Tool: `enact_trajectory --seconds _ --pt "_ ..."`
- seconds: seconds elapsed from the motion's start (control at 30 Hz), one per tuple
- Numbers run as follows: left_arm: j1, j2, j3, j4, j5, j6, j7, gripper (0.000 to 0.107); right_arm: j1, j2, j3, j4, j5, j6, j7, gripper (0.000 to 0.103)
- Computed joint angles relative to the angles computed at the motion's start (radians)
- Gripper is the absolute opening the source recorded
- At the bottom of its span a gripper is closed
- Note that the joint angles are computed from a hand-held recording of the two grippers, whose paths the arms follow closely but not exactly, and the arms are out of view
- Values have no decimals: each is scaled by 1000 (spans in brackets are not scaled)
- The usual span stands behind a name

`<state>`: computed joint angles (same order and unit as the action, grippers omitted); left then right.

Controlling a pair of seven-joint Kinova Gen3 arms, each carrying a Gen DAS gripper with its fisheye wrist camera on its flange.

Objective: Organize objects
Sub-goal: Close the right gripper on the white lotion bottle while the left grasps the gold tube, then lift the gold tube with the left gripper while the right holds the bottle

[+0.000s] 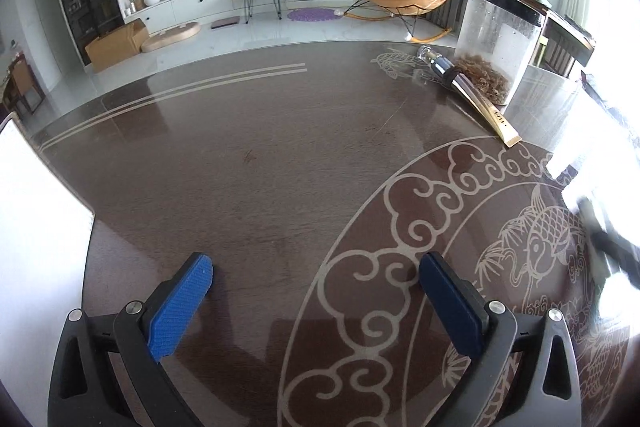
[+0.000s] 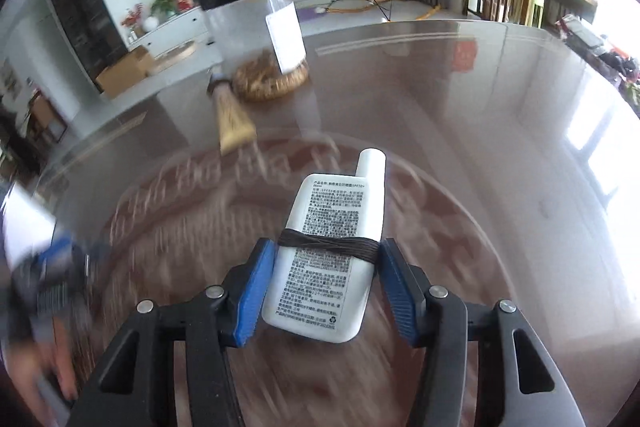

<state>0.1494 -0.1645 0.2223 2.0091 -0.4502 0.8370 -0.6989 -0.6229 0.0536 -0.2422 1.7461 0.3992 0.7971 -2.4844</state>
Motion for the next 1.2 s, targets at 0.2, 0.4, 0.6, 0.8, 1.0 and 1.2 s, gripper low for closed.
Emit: enact_trajectory --seconds 0.2,0.4,0.6,0.8,1.0,1.2 --pt "26 68 -14 -93 115 -6 -29 103 42 -214 -150 235 61 -46 -144 55" --pt "140 211 -124 -270 182 -97 12 103 65 -242 -161 252 16 -62 -96 56" --pt "317 470 -200 -542 -21 111 90 103 99 -286 -149 289 -52 -95 -26 56" --pt "349 499 -202 -531 -154 98 210 55 144 -292 -182 289 -71 -97 -3 55" --pt "325 377 -80 -345 -232 54 304 27 157 -289 -210 281 -57 -77 -17 55" --pt "431 129 113 -88 -231 175 548 27 153 -320 -235 295 -66 -62 -43 55"
